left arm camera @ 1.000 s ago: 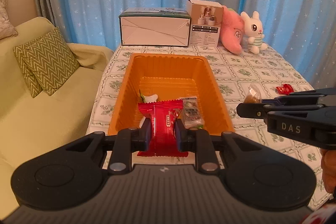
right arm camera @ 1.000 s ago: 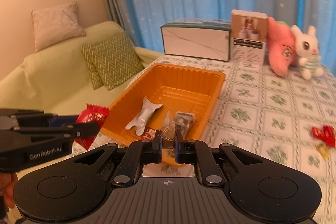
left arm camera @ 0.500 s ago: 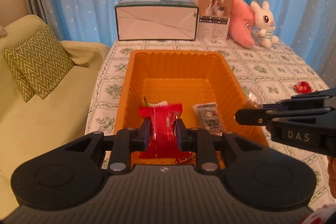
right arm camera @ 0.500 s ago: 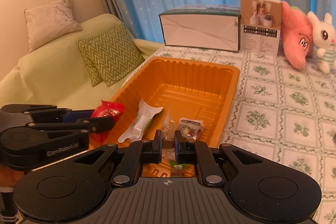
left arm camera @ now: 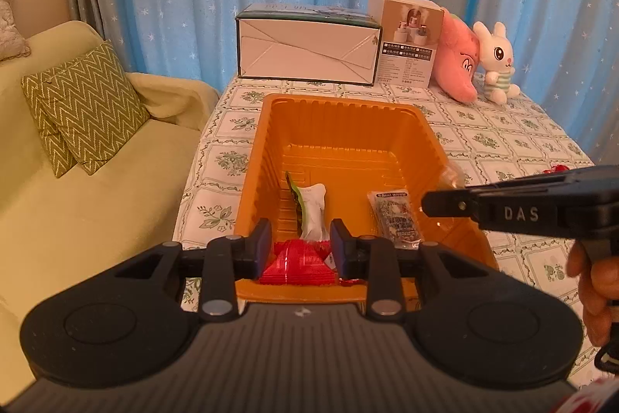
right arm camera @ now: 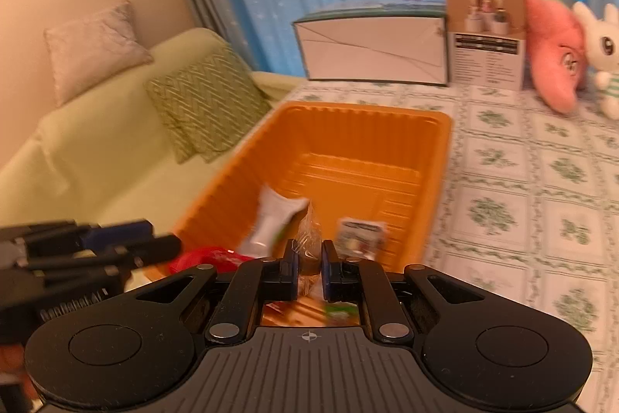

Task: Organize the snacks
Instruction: 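Open both tools to drop the candies into the orange tray, then move both tools back toward the remaining candies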

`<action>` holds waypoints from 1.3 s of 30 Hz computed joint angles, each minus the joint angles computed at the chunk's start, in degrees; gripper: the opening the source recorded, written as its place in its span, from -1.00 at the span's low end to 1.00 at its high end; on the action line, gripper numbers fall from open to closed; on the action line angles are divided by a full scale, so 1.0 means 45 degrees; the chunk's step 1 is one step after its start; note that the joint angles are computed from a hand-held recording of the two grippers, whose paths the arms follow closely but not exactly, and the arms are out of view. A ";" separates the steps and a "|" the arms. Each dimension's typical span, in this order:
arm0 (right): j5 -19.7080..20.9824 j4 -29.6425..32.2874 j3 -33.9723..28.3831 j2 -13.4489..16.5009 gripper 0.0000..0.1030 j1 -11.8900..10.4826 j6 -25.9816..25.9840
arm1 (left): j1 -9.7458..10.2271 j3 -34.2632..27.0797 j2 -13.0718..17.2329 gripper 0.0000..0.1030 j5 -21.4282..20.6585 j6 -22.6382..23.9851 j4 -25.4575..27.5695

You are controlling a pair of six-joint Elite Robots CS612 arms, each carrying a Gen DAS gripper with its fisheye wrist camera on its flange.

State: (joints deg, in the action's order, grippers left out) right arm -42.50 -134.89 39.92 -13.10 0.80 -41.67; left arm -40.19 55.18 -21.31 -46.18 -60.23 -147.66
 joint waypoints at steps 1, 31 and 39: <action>0.0055 0.0106 -0.0037 0.0003 -0.76 0.0004 0.0030 | -0.0015 0.0037 -0.0022 -0.43 0.0016 -0.0129 0.0032; -0.0838 -0.5100 0.5321 -0.2577 0.11 -0.1839 0.2450 | -0.1408 -0.1141 0.0052 -0.43 0.0424 -0.1012 0.0663; -0.1109 -0.5948 0.5966 -0.2944 0.11 -0.2367 0.2680 | -0.1724 -0.2839 0.0853 -0.43 0.0223 -0.0627 0.1083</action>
